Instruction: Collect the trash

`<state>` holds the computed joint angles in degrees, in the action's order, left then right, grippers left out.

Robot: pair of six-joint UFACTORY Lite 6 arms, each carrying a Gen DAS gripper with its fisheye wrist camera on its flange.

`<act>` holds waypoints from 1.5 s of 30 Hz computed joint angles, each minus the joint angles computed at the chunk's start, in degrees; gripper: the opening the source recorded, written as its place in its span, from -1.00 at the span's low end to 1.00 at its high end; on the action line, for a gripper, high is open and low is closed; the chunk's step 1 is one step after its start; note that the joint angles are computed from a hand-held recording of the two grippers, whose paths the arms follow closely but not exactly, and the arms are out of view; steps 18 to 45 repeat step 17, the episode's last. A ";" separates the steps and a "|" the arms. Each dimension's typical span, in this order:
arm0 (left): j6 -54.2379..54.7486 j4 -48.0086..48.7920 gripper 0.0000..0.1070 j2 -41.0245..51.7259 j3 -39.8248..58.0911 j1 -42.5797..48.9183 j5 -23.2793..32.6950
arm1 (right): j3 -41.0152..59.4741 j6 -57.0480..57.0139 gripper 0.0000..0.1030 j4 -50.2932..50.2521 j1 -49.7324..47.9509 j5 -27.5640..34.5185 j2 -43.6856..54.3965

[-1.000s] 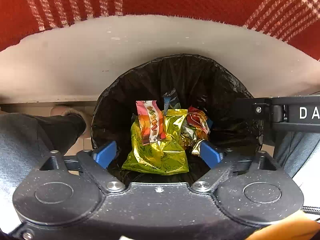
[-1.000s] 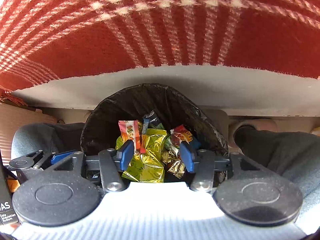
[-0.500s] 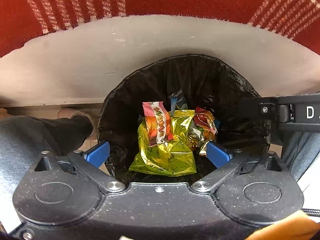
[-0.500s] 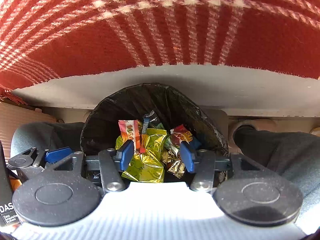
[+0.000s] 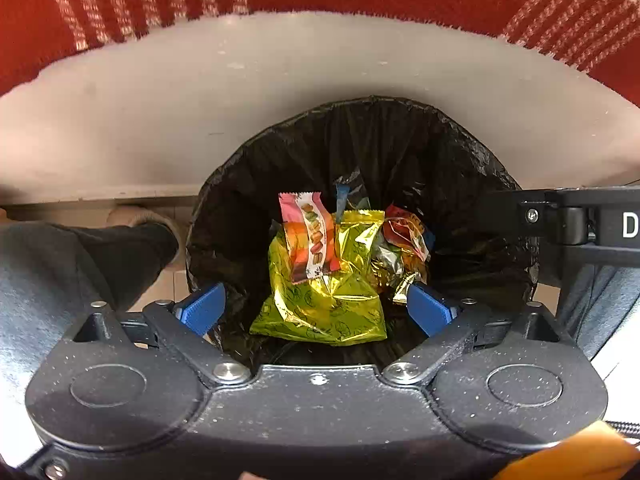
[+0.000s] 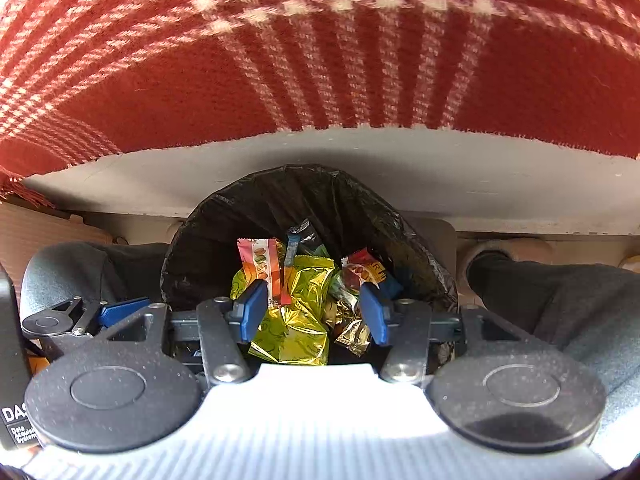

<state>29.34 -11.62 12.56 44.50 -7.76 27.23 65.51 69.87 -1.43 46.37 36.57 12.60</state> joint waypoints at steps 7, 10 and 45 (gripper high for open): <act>0.40 -0.55 0.82 -0.50 -0.53 -0.05 0.01 | 0.05 -0.02 0.27 -0.03 -0.01 0.02 0.03; -0.25 -0.06 0.82 -0.42 -0.39 -0.17 0.01 | 0.08 -0.03 0.27 0.00 -0.02 0.04 0.06; 1.06 -0.99 0.83 -0.78 -0.49 0.39 -0.10 | 0.06 -0.16 0.28 0.07 -0.08 0.02 0.03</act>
